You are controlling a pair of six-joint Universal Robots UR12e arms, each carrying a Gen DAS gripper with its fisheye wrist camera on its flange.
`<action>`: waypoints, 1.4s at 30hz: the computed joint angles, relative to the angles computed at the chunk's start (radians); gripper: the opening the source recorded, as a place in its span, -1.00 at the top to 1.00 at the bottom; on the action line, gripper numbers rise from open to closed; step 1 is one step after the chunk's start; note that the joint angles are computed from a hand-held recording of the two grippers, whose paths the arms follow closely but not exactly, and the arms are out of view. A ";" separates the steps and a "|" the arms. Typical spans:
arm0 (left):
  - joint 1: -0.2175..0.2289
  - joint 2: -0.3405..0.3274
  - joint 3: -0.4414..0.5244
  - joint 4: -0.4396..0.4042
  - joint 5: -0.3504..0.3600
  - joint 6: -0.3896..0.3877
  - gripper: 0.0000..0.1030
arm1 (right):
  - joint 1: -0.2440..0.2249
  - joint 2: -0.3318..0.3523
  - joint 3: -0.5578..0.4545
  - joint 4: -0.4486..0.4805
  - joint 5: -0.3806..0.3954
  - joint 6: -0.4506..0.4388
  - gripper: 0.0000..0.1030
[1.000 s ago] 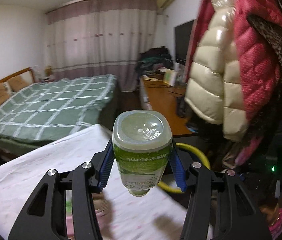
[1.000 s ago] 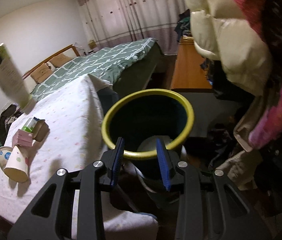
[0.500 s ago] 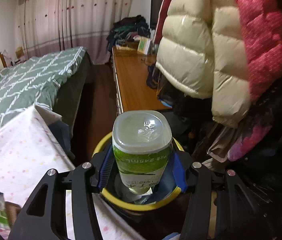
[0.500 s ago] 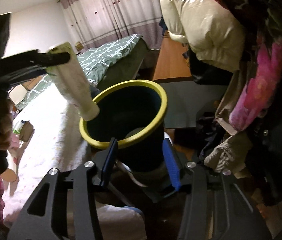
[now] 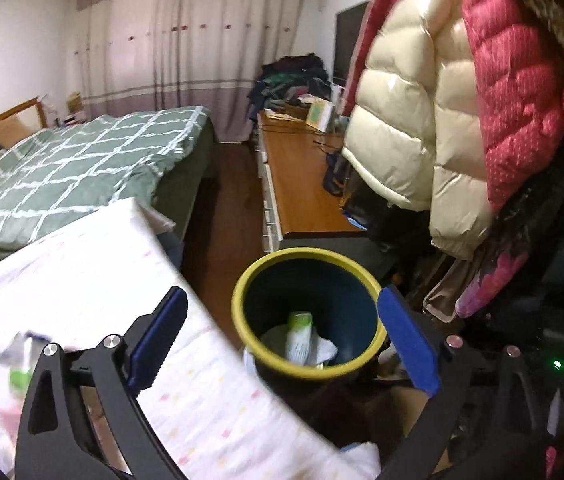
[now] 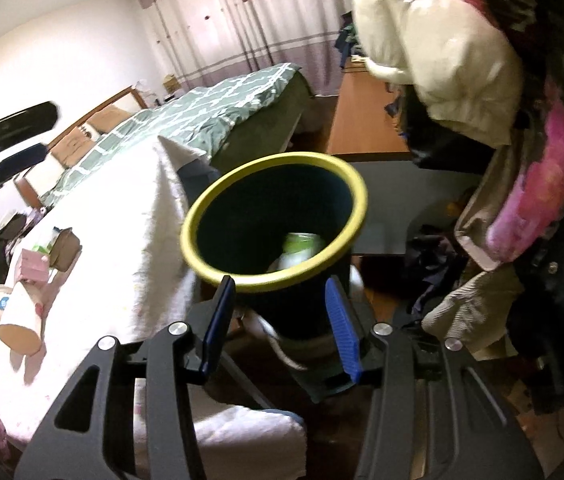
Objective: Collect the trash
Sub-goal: 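Move both tools back toward the remaining items on the table, then grasp the white-and-blue milk carton with the right gripper and lift it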
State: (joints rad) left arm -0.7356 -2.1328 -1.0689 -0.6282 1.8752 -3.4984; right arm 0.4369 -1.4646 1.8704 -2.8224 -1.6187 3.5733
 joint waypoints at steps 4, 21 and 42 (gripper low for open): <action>0.005 0.100 -0.144 0.052 0.049 -0.067 -0.89 | 0.025 0.014 -0.026 0.004 0.006 -0.025 0.12; -0.006 0.524 -0.674 -0.102 0.523 -0.531 -0.90 | 0.150 0.214 -0.377 0.102 0.192 -0.273 0.12; 0.029 0.585 -0.759 -0.117 0.513 -0.611 -0.90 | 0.275 0.690 -1.245 0.852 0.228 -0.569 0.13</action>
